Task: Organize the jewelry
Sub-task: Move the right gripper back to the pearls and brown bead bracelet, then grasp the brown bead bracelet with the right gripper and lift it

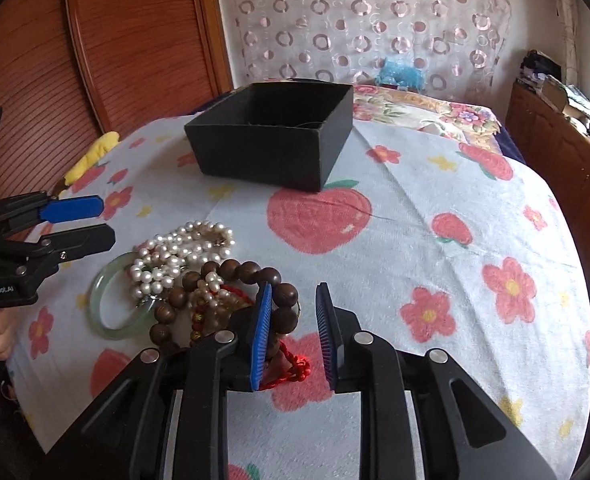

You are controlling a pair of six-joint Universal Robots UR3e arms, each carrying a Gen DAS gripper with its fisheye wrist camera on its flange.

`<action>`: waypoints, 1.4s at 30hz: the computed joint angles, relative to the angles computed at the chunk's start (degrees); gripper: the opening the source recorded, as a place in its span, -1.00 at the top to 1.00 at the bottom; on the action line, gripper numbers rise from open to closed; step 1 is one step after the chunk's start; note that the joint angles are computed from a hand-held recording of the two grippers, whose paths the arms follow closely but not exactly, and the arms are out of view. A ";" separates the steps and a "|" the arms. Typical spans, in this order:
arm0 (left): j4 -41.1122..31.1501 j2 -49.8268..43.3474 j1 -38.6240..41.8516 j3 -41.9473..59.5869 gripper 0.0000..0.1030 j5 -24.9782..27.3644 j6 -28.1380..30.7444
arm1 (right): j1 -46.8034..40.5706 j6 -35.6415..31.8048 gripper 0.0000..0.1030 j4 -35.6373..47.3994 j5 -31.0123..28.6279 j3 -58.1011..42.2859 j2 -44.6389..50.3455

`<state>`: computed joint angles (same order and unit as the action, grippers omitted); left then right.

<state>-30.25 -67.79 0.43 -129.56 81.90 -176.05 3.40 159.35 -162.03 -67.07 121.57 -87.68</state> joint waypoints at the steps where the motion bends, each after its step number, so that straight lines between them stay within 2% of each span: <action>1: -0.14 -0.12 0.02 0.07 -0.06 -0.25 0.13 | 0.28 0.19 0.52 -0.44 -0.66 0.04 0.04; 5: -1.12 -0.92 0.60 0.86 -0.06 -2.17 0.86 | 0.23 0.32 0.52 -0.81 -0.74 0.02 0.36; 8: -2.25 -2.38 1.14 1.95 0.09 -4.40 1.54 | 0.22 0.63 0.52 -1.08 -1.27 0.15 0.21; 12: -2.61 -6.00 0.90 4.03 0.16 -5.24 1.28 | 0.94 0.64 0.52 -2.00 -2.62 0.26 0.25; 17: -4.02 -8.40 2.94 5.42 0.27 -9.56 0.97 | 1.07 1.08 0.52 -2.01 -2.78 0.19 0.26; 21: -4.94 -8.32 3.81 5.55 0.73 -12.38 1.61 | 1.15 1.43 0.52 -2.07 -3.02 0.08 0.31; 25: -4.12 -7.91 2.65 5.47 0.87 -11.05 1.33 | 1.11 1.14 0.52 -2.17 -3.31 -0.13 0.46; 40: -5.13 2.89 4.38 5.25 0.88 -11.10 -0.49 | 0.89 1.03 0.52 -2.19 -3.10 0.13 0.32; 42: -5.77 4.74 5.23 5.36 0.88 -12.55 -0.76 | 0.82 1.04 0.52 -2.11 -2.97 0.13 0.32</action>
